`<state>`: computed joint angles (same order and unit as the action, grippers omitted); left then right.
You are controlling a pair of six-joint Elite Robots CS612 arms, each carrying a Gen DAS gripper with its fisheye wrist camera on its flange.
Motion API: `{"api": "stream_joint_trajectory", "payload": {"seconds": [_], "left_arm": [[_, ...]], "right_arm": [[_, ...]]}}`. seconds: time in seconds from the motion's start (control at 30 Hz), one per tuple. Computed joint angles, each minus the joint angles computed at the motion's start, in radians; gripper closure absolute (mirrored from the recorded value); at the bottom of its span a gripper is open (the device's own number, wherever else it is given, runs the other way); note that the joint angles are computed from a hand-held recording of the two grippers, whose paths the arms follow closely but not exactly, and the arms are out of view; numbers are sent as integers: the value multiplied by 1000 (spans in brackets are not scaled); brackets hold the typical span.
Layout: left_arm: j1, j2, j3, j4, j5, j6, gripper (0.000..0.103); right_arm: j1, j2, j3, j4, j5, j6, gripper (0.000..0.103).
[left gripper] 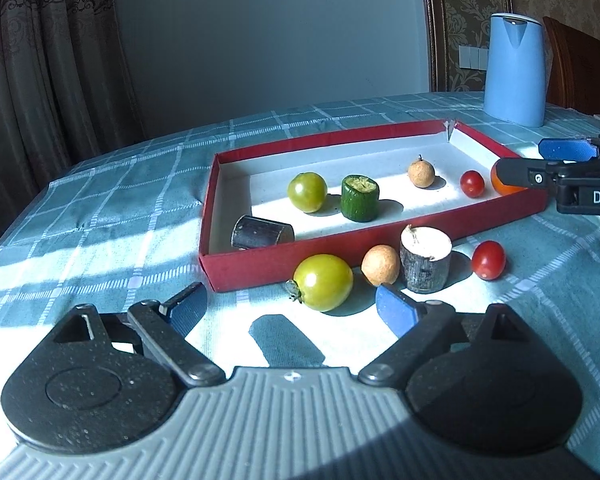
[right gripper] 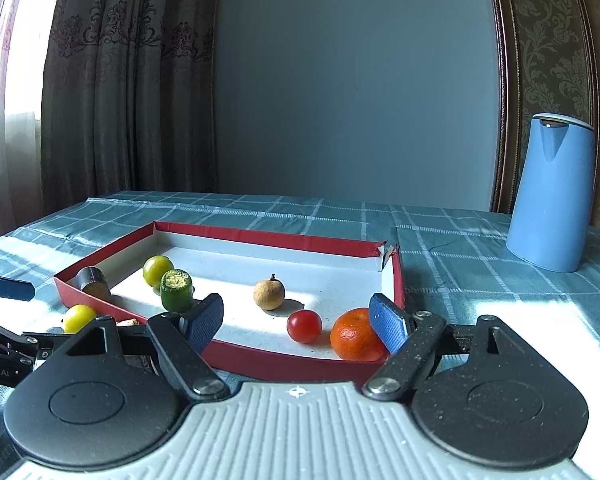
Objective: Organize fruits
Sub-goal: 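Grasp a second red cherry tomato with the right gripper while left gripper grasps the yellow-green tomato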
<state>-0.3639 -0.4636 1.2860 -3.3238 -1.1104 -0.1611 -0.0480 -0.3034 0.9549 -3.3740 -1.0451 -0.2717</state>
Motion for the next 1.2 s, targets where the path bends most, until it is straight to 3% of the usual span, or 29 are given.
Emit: {"api": "stream_joint_trajectory", "payload": {"seconds": [0.13, 0.43, 0.6, 0.73, 0.77, 1.0, 1.1, 1.2], "left_arm": [[4, 2, -18, 43, -21, -4, 12], [-1, 18, -54, 91, 28, -2, 13], [-1, 18, -47, 61, -5, 45, 31], [7, 12, -42, 58, -81, 57, 56], [9, 12, -41, 56, -93, 57, 57], [15, 11, -42, 64, -110, 25, 52], [10, 15, -51, 80, -62, 3, 32], [14, 15, -54, 86, -72, -15, 31]], "right_arm": [[1, -10, 13, 35, 16, -43, 23], [2, -28, 39, 85, 46, -106, 23], [4, -30, 42, 87, 36, -112, 23], [4, -30, 36, 108, 34, -110, 23], [3, -29, 35, 113, 38, -109, 23], [-1, -40, 45, 169, 79, -167, 23], [-1, -48, 59, 182, 89, -207, 23], [-1, -59, 75, 213, 106, -256, 23]]}}
